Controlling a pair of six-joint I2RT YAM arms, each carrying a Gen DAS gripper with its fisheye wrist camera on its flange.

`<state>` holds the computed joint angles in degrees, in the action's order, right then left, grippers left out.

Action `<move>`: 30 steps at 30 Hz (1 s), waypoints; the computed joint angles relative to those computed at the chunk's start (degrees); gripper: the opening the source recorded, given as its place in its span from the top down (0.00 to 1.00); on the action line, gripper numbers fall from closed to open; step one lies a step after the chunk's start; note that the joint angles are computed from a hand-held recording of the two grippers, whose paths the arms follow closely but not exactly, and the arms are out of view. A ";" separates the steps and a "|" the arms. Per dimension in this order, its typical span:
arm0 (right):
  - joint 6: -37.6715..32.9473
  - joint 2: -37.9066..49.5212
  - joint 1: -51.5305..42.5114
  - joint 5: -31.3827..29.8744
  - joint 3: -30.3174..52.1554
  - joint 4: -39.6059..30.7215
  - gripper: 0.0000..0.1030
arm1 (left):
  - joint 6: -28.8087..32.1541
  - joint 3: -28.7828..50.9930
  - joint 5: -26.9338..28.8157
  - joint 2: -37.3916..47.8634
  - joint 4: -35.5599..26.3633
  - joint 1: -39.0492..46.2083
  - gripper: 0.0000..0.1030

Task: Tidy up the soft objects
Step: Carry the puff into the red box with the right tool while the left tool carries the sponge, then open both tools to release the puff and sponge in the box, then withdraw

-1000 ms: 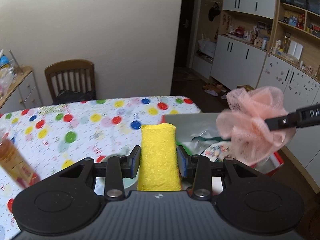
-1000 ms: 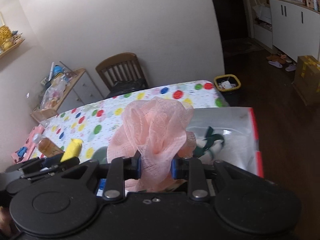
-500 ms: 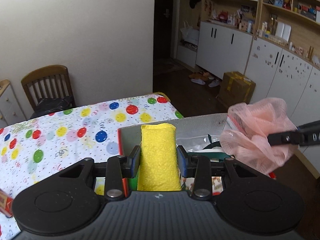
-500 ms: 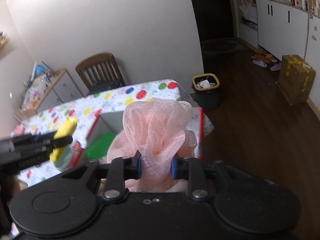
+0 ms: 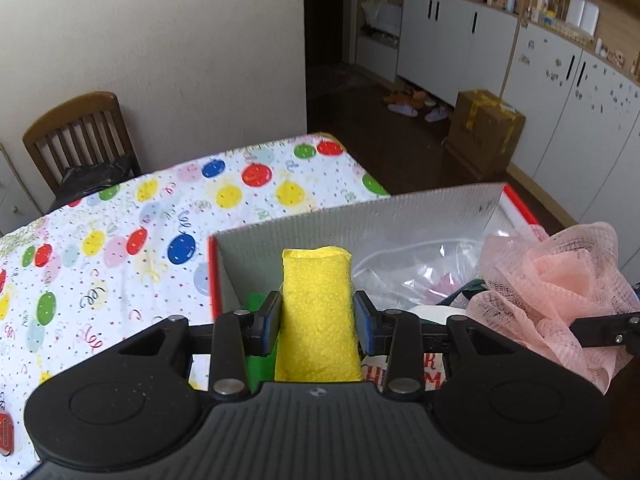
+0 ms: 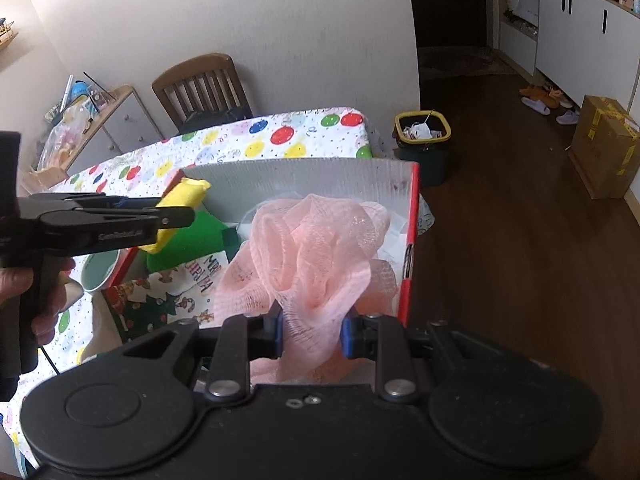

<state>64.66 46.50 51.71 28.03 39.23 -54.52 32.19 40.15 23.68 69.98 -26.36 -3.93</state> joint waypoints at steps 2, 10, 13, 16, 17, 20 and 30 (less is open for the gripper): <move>-1.16 0.19 -1.06 -0.81 -0.56 1.18 0.76 | -0.43 -0.42 -1.42 1.17 1.25 -1.47 0.64; -6.44 1.53 -6.34 -3.93 -1.69 4.84 0.76 | -1.02 -0.74 -4.79 5.39 2.34 -4.93 0.64; -7.75 2.55 -7.74 -4.49 -1.69 6.25 0.76 | -1.54 -0.29 -6.14 6.93 2.29 -5.45 0.64; -8.44 2.75 -8.40 -5.06 -1.66 6.71 0.74 | -1.46 0.36 -6.48 8.25 1.73 -5.40 0.63; -8.79 2.40 -8.43 -5.20 -1.59 6.45 0.72 | -1.42 0.62 -6.42 8.61 1.46 -5.27 0.63; -9.11 1.10 -8.03 -4.78 -1.18 5.22 0.67 | -1.29 0.49 -5.95 8.40 1.26 -4.60 0.63; -6.31 -1.68 -4.07 -0.02 0.62 0.89 0.40 | -0.91 -2.00 -1.96 -0.25 1.18 -1.16 0.34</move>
